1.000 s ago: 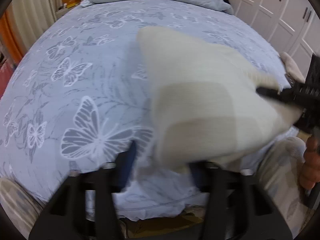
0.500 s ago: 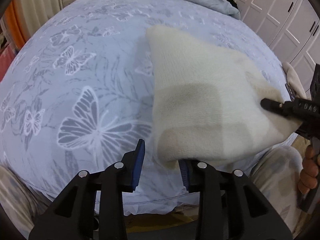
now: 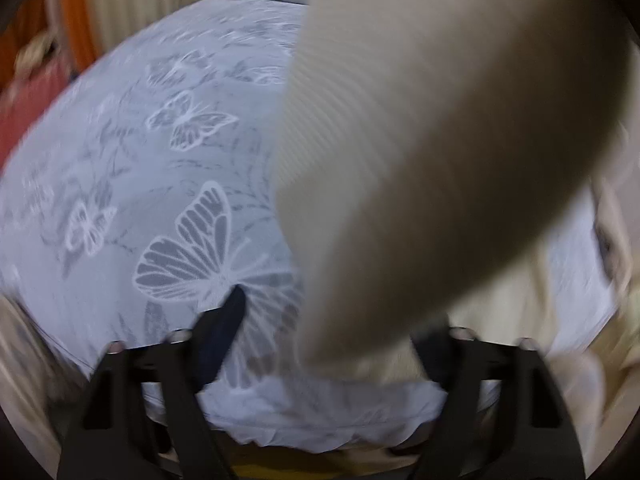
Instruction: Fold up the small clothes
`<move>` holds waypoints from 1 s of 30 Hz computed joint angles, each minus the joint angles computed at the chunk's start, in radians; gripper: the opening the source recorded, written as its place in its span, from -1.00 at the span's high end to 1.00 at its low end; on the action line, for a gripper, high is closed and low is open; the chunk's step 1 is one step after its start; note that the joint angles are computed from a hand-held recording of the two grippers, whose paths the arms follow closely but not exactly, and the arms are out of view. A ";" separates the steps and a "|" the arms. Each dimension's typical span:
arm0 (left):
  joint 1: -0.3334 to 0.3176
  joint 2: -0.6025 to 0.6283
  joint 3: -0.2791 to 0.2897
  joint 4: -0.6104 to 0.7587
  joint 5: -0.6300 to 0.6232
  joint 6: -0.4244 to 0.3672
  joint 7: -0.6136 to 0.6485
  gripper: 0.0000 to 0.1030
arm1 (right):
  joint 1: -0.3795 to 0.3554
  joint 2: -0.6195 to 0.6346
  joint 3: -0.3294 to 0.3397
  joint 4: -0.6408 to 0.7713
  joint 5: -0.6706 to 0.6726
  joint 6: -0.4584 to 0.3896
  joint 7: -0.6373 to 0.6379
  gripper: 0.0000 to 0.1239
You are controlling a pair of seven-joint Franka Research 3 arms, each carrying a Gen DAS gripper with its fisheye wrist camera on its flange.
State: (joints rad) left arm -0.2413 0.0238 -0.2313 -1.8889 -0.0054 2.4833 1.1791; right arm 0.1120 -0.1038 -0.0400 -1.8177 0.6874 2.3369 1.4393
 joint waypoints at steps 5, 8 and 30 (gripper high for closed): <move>0.020 -0.020 0.014 -0.037 -0.124 0.067 0.064 0.31 | -0.029 -0.097 -0.026 -0.134 -0.032 0.076 -0.012 0.73; 0.022 0.003 0.014 -0.016 -0.088 0.016 0.074 0.29 | -0.091 -0.174 -0.079 -0.308 -0.055 0.059 0.046 0.75; 0.018 -0.064 0.022 -0.102 -0.023 -0.050 0.152 -0.43 | -0.117 -0.185 -0.126 -0.367 0.214 0.058 -0.089 0.67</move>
